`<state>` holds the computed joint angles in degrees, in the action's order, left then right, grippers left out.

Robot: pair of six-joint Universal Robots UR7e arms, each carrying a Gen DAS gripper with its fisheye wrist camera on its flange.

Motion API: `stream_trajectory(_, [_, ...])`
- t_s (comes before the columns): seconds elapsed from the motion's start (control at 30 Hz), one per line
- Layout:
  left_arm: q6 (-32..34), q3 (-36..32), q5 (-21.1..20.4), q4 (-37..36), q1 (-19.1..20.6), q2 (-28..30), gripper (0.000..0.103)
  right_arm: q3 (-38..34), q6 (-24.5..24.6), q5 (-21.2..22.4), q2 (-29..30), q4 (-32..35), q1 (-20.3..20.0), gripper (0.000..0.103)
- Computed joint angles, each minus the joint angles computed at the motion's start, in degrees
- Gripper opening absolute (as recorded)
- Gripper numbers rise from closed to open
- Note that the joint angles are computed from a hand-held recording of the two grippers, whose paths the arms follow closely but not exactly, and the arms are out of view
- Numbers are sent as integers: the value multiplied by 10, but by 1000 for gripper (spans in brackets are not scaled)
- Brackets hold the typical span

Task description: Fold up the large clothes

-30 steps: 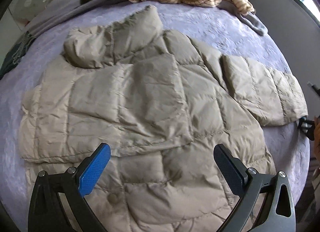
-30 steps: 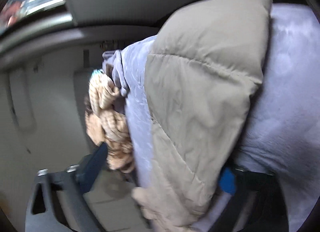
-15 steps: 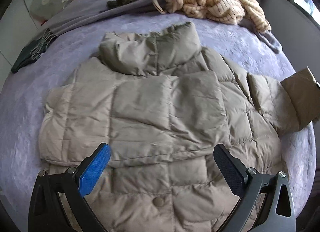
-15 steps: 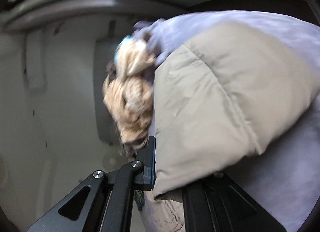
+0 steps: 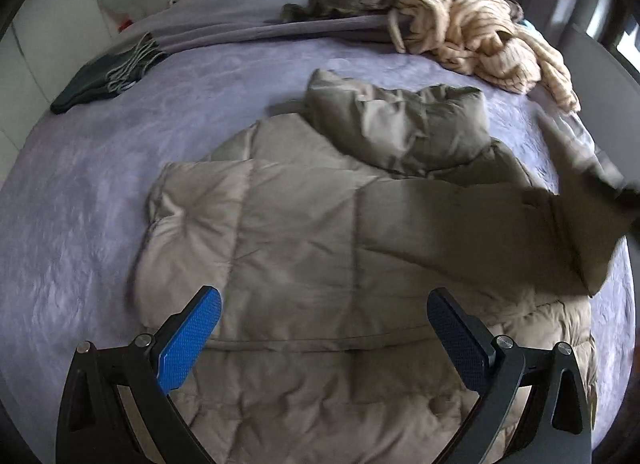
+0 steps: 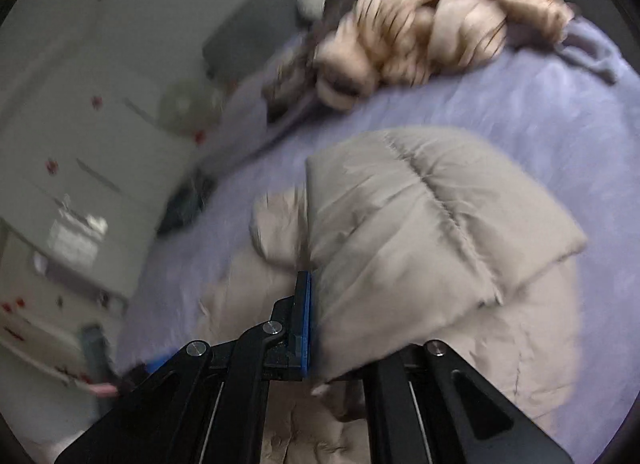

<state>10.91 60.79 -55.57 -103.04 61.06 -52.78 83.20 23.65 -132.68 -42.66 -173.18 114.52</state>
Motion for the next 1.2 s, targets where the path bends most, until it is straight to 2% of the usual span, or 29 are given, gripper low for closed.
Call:
stream_trajectory(0.1, [-4, -13, 0, 11, 11, 5, 103, -30, 58, 6, 41, 78, -15, 6])
stream_trajectory(0.17, [0, -9, 3, 8, 15, 3, 103, -28, 89, 12, 53, 92, -25, 6])
stream_trajectory(0.37, [26, -4, 8, -9, 20, 8, 103, 10, 165, 47, 37, 67, -45, 8])
stream_trajectory(0.4, [23, -11, 4, -2, 22, 12, 103, 12, 173, 48, 29, 79, -42, 12])
stream_trajectory(0.47, [5, -33, -8, 26, 28, 25, 103, 32, 172, 43, 15, 62, -31, 35])
stream_trajectory(0.5, [-3, -47, -17, 45, 31, 33, 103, 48, 173, 33, 4, 41, -24, 60])
stream_trajectory(0.53, [-10, -59, -25, 60, 34, 39, 103, 61, 171, 27, -1, 20, -21, 68])
stream_trajectory(0.6, [-10, -64, -33, 56, 37, 43, 103, 94, 190, 13, -21, -21, -18, 68])
stream_trajectory(0.7, [-1, -72, -46, 49, 38, 50, 103, 125, 229, 16, -39, -79, -32, 68])
stream_trajectory(0.8, [-9, -108, -89, 75, 44, 65, 103, 146, 253, 29, -42, -161, -45, 67])
stream_trajectory(0.87, [-14, -131, -114, 89, 48, 73, 100, 137, 267, 35, -32, -193, -52, 53])
stream_trajectory(0.9, [-12, -138, -117, 92, 48, 75, 96, 127, 273, 35, -29, -188, -52, 25])
stream_trajectory(0.93, [-8, -146, -117, 96, 49, 78, 96, 119, 273, 32, -25, -183, -51, 10])
stream_trajectory(1.0, [-2, -160, -114, 95, 51, 83, 96, 72, 232, 5, -7, -149, -37, 9])
stream_trajectory(1.07, [-1, -180, -118, 100, 55, 88, 96, 8, 164, -20, 21, -91, -22, 9])
stream_trajectory(1.13, [-6, -206, -128, 109, 62, 97, 96, -83, 74, -45, 65, 9, -3, 9])
stream_trajectory(1.2, [-13, -231, -139, 123, 69, 107, 96, -167, 12, -60, 114, 104, 10, 9])
